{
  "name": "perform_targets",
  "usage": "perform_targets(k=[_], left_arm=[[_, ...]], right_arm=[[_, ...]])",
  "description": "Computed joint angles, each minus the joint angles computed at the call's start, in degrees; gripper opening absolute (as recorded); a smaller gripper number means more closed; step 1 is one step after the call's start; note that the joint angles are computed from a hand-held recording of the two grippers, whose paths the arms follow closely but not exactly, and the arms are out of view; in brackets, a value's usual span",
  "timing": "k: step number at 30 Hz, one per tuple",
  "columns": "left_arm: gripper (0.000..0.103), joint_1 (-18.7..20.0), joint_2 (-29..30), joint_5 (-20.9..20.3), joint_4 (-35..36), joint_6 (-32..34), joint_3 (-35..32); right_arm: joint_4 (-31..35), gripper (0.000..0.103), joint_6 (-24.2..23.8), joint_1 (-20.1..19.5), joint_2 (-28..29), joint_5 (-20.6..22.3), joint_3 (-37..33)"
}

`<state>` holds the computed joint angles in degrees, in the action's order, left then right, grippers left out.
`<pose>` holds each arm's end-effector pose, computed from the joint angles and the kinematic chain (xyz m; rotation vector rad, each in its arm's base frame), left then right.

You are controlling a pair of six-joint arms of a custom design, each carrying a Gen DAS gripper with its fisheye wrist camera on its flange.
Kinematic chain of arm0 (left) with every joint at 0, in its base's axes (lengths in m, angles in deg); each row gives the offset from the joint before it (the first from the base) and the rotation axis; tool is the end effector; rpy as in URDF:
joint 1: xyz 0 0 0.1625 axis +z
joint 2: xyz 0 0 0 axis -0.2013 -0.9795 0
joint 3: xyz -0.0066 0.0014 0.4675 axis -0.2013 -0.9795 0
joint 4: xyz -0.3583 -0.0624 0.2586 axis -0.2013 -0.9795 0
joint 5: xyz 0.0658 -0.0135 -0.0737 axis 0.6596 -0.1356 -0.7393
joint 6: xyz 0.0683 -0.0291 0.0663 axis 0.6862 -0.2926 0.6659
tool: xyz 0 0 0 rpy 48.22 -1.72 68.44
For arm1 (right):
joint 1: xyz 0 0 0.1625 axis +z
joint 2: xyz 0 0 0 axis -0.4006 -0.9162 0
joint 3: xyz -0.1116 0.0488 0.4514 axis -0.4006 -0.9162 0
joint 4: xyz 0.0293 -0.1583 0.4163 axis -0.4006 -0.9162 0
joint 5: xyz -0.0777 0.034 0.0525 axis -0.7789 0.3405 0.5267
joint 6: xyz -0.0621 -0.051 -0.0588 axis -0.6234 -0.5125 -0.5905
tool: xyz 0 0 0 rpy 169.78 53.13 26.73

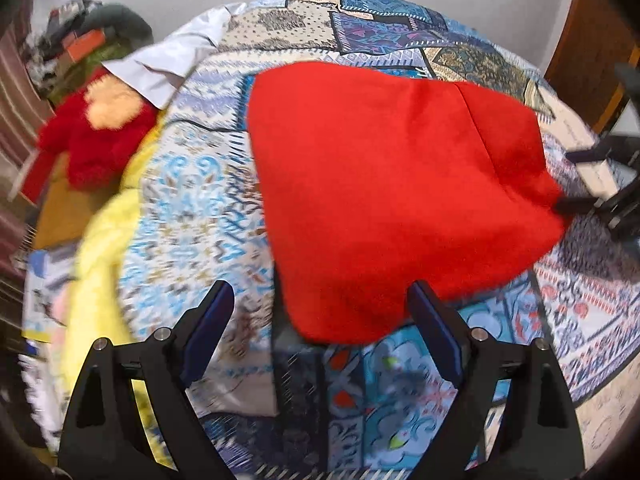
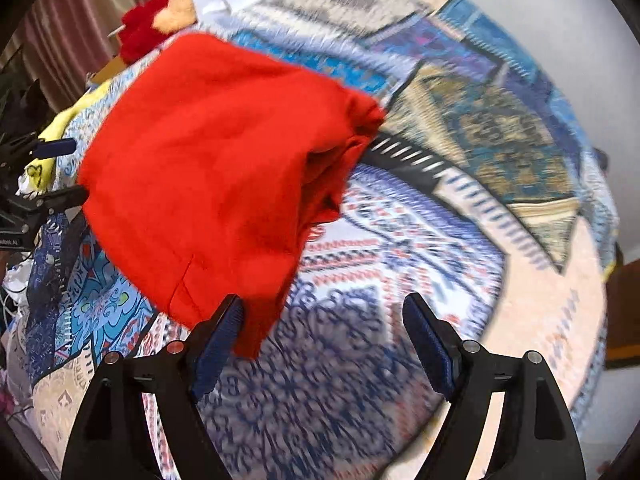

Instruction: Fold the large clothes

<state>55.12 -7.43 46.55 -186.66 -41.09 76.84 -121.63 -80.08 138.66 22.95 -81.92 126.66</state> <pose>-0.1341 -0.4234 0.3201 0.1536 2.2236 -0.6384 0.3563 -0.5858 0.1434 1.1710 -2.2223 0.0355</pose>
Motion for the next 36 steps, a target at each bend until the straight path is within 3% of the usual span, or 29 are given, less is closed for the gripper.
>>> perform_targets(k=[6, 10, 16, 20, 24, 28, 36], left_arm=[[0.088, -8.9, -4.5, 4.6, 15.9, -15.5, -2.9], [0.088, -19.1, -7.1, 10.6, 30.0, -31.1, -6.6], [0.088, -31.7, -4.1, 17.7, 53.6, -54.1, -13.3], [0.088, -38.1, 0.1, 20.0, 70.2, -70.3, -17.3], [0.088, -42.5, 5.2, 19.2, 86.1, -86.6, -20.3], [0.088, -45.0, 7.7, 17.8, 90.8, -93.1, -20.6], [0.096, -46.0, 7.7, 15.1, 86.6, -92.2, -18.2]], right_arm=[[-7.5, 0.080, -1.0, 3.5, -6.3, 6.8, 3.1], [-14.5, 0.080, 0.0, 7.2, -11.3, 14.1, 5.8], [-23.6, 0.080, 3.1, 11.8, -17.5, 22.0, 9.5], [-29.2, 0.080, 5.0, 14.7, -21.4, 23.3, 12.8], [-33.3, 0.080, 6.9, 16.3, -24.6, 22.8, 16.2], [-36.3, 0.081, 9.0, 17.8, -26.7, 19.9, 19.3], [-40.1, 0.099, 8.3, 21.0, -27.6, 14.1, 22.7]])
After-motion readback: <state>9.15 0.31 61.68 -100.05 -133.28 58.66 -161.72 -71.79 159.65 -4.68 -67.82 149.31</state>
